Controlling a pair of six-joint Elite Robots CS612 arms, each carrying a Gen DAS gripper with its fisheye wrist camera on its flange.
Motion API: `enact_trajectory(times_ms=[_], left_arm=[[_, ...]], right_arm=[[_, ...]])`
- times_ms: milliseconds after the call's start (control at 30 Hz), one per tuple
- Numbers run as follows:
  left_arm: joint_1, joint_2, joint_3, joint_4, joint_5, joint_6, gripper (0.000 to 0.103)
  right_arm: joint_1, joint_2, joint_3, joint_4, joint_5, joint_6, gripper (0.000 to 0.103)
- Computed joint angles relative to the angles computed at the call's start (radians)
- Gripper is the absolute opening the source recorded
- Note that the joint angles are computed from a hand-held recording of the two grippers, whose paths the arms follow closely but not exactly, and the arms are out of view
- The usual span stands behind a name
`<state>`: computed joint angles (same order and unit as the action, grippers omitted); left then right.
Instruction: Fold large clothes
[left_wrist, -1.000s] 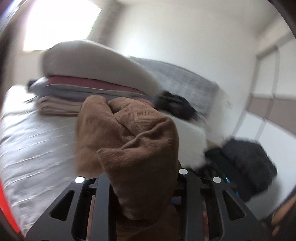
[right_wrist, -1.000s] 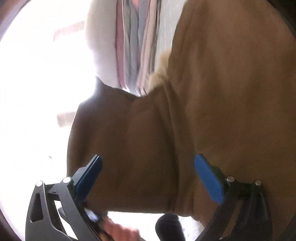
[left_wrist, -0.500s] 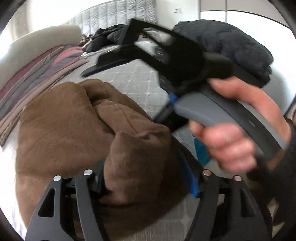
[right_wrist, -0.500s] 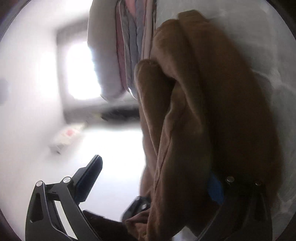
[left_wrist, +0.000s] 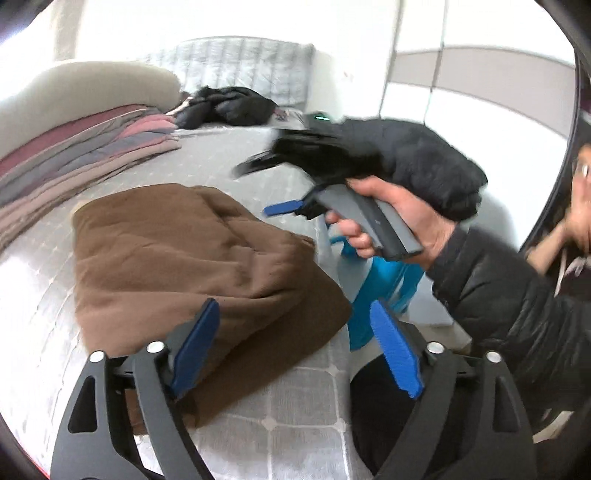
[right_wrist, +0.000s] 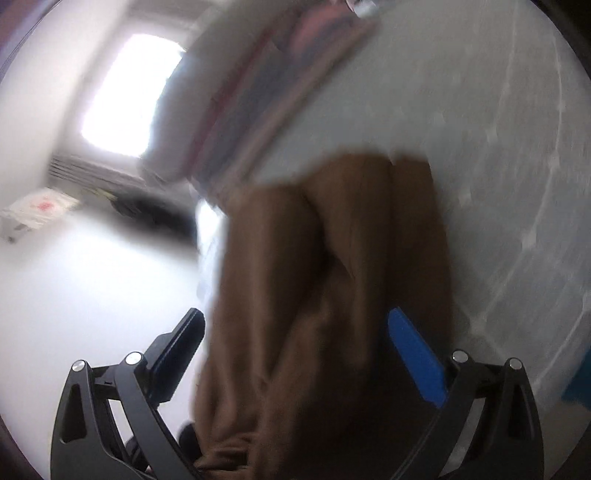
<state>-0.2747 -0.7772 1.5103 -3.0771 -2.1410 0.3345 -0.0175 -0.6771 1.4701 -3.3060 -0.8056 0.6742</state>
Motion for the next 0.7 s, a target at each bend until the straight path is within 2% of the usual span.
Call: enact_trajectory(times_ms=[33, 100, 200, 233, 267, 333, 367, 433, 467, 500, 533, 567, 633, 667, 700], left_arm=[[0.012, 0.013, -0.022, -0.001, -0.015, -0.028, 0.082], [0.034, 0.041, -0.069, -0.027, -0.021, -0.112, 0.082], [0.062, 0.091, -0.149, -0.081, -0.038, -0.266, 0.082], [0.070, 0.110, -0.178, -0.105, -0.044, -0.320, 0.082], [0.078, 0.131, -0.211, -0.134, -0.042, -0.383, 0.083], [0.090, 0.159, -0.258, -0.151, -0.044, -0.447, 0.083], [0.097, 0.180, -0.291, -0.166, -0.044, -0.487, 0.083], [0.102, 0.203, -0.327, -0.184, -0.033, -0.531, 0.083], [0.106, 0.219, -0.347, -0.196, -0.026, -0.566, 0.083], [0.114, 0.229, -0.363, -0.202, -0.032, -0.589, 0.084], [0.120, 0.244, -0.379, -0.213, -0.036, -0.615, 0.084], [0.125, 0.262, -0.393, -0.226, -0.036, -0.647, 0.085], [0.133, 0.288, -0.427, -0.191, -0.016, -0.692, 0.085], [0.135, 0.299, -0.449, -0.137, 0.000, -0.731, 0.085], [0.140, 0.314, -0.478, -0.102, -0.016, -0.770, 0.085]], right_arm=[[-0.001, 0.006, -0.002, -0.049, 0.025, 0.014, 0.096], [0.008, 0.022, -0.041, -0.020, 0.077, -0.011, 0.096], [0.032, 0.047, -0.149, 0.265, 0.127, -0.152, 0.096], [0.036, 0.065, -0.194, 0.333, 0.136, -0.173, 0.096], [0.042, 0.077, -0.225, 0.391, 0.130, -0.194, 0.096], [0.053, 0.132, -0.343, 0.506, 0.115, -0.227, 0.096], [0.055, 0.149, -0.380, 0.555, 0.119, -0.258, 0.096], [0.067, 0.185, -0.473, 0.672, 0.083, -0.335, 0.096], [0.066, 0.207, -0.514, 0.697, 0.084, -0.364, 0.090], [0.068, 0.209, -0.524, 0.701, 0.074, -0.405, 0.076], [0.072, 0.200, -0.504, 0.686, 0.046, -0.431, 0.021], [0.074, 0.189, -0.486, 0.674, 0.018, -0.433, 0.014], [0.074, 0.162, -0.431, 0.600, 0.013, -0.446, 0.013], [0.077, 0.145, -0.403, 0.570, 0.005, -0.456, 0.013], [0.077, 0.132, -0.377, 0.521, 0.016, -0.443, 0.012]])
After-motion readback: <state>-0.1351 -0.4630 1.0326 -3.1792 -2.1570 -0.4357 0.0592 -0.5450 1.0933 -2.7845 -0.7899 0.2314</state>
